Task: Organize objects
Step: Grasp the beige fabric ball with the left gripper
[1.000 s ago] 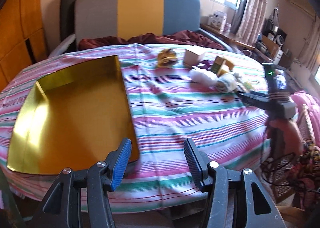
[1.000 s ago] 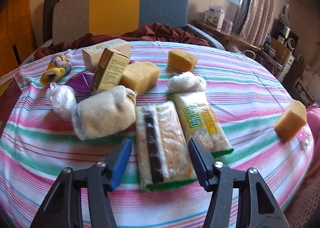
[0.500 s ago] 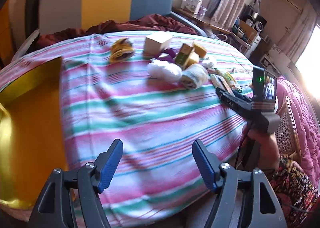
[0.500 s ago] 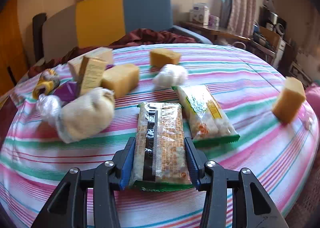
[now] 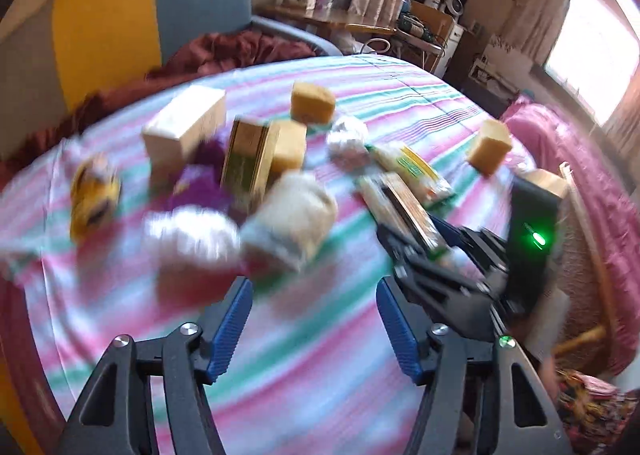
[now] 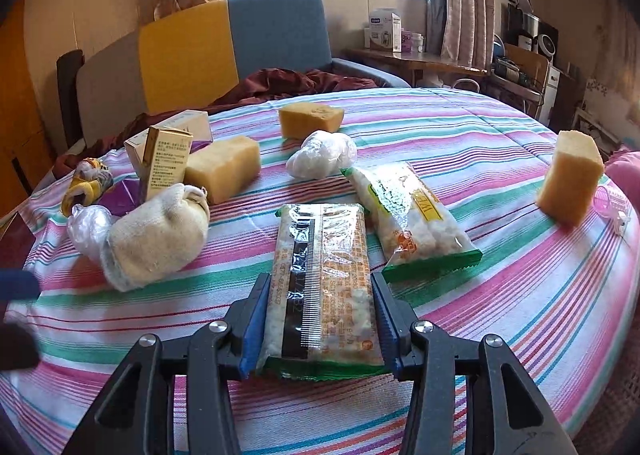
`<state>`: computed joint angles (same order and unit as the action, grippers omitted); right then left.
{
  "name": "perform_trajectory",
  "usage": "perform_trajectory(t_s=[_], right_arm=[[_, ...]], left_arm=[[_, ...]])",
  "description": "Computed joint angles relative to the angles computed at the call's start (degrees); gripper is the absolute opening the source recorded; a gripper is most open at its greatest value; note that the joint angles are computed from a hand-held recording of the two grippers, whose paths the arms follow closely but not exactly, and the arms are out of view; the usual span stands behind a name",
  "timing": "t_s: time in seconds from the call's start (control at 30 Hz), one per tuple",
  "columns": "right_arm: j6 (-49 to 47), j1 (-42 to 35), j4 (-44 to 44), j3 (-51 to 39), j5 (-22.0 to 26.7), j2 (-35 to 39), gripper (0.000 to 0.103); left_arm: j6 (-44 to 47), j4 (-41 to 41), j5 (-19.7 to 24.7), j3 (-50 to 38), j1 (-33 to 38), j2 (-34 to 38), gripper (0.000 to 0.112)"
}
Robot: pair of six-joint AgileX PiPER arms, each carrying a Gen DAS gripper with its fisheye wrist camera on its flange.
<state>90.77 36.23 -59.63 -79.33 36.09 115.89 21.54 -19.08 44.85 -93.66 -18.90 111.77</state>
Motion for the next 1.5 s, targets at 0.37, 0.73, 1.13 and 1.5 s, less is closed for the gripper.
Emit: perform_trajectory(t_s=[0.37,0.73,1.13,1.5], right_arm=[[4.6,-0.5,-3.3,2.6,-2.6,-1.1,0.050],[6.0,-0.4,-4.6,2.9,-2.8,-1.0,0.050],[4.9,0.3,-4.3,1.8,-0.5,-0.2,0.049],[2.3,1.4,-3.3,0.1,2.7,0.8,0.048]], left_arm=[[0.9,8.6,-3.1,-11.3,-2.3,11.1,0.060],[8.4,-3.6,-15.8,3.1,0.0,5.5,0.054],[33.9,-35.4,-24.3,24.5,4.7,-5.9,0.046],[47.9,-48.8,-23.3,36.4,8.6,-14.8,0.042]])
